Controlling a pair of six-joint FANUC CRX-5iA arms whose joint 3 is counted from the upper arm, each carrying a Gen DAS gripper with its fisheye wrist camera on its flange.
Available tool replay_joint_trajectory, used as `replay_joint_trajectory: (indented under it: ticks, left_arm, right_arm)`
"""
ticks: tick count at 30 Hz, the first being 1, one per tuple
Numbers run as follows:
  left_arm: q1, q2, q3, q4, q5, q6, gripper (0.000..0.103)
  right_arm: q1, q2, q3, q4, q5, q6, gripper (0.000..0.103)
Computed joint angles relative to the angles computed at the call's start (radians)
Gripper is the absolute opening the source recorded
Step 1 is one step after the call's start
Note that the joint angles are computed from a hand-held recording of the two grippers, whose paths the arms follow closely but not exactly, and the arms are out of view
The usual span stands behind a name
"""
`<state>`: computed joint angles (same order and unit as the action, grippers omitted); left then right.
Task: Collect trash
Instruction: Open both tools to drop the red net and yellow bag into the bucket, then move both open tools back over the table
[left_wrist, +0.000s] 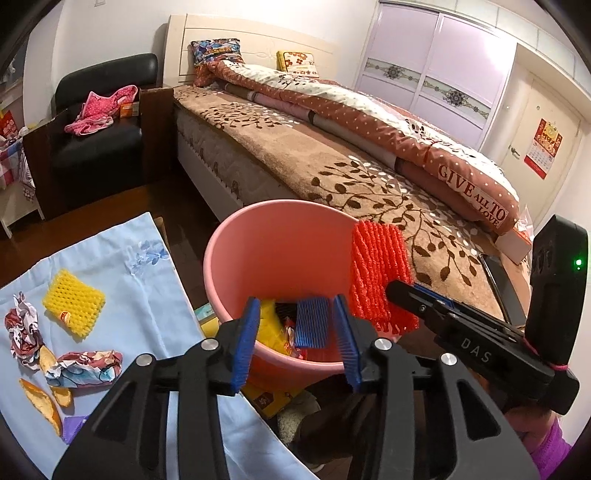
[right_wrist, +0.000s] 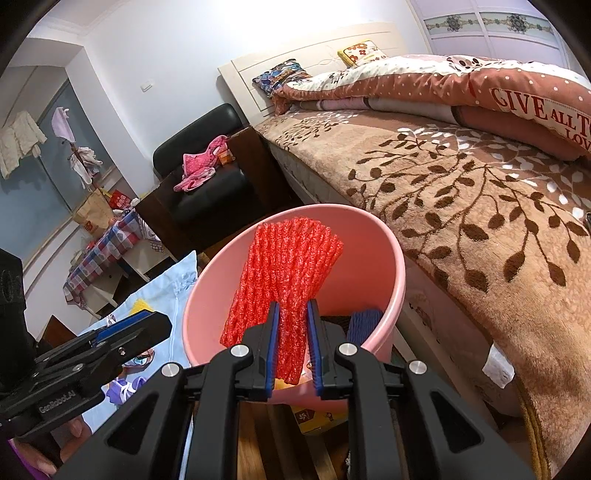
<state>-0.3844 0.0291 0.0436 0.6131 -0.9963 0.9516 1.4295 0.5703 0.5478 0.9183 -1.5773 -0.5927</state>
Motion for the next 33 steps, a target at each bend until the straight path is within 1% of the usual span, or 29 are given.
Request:
replay_joint_trajectory:
  ticks: [2,6,11,18,27,30,33]
  left_arm:
    - [0.001,-0.001,-0.001,0.001,-0.002,0.0,0.041]
    - [0.005,-0.003,-0.003,0.007,-0.01,0.0,0.041]
    - [0.018,-0.013,-0.011,0.015,-0.019,-0.004,0.041]
    - [0.061,-0.037,-0.025,0.035,-0.023,-0.013,0.041]
    - [0.145,-0.078,-0.037,0.03,-0.029,0.004,0.041]
    - [0.178,-0.101,-0.05,0.032,-0.021,-0.006,0.041]
    - [0.215,-0.126,-0.065,0.023,-0.007,-0.012,0.041]
  right_arm:
    - [0.0,0.0,-0.001,0.0,-0.004,-0.005,0.019]
    - [0.003,0.005,0.006,0.004,-0.018,-0.013,0.036]
    - [0.006,0.014,0.023,0.012,-0.026,-0.007,0.037]
    - [0.005,0.04,0.069,0.03,0.001,0.044,0.037]
    - [-0.002,0.131,0.226,0.042,0.027,0.175,0.037]
    - [-0.003,0.173,0.299,0.039,0.037,0.226,0.037]
    - [-0.005,0.229,0.4,0.025,0.039,0.289,0.037]
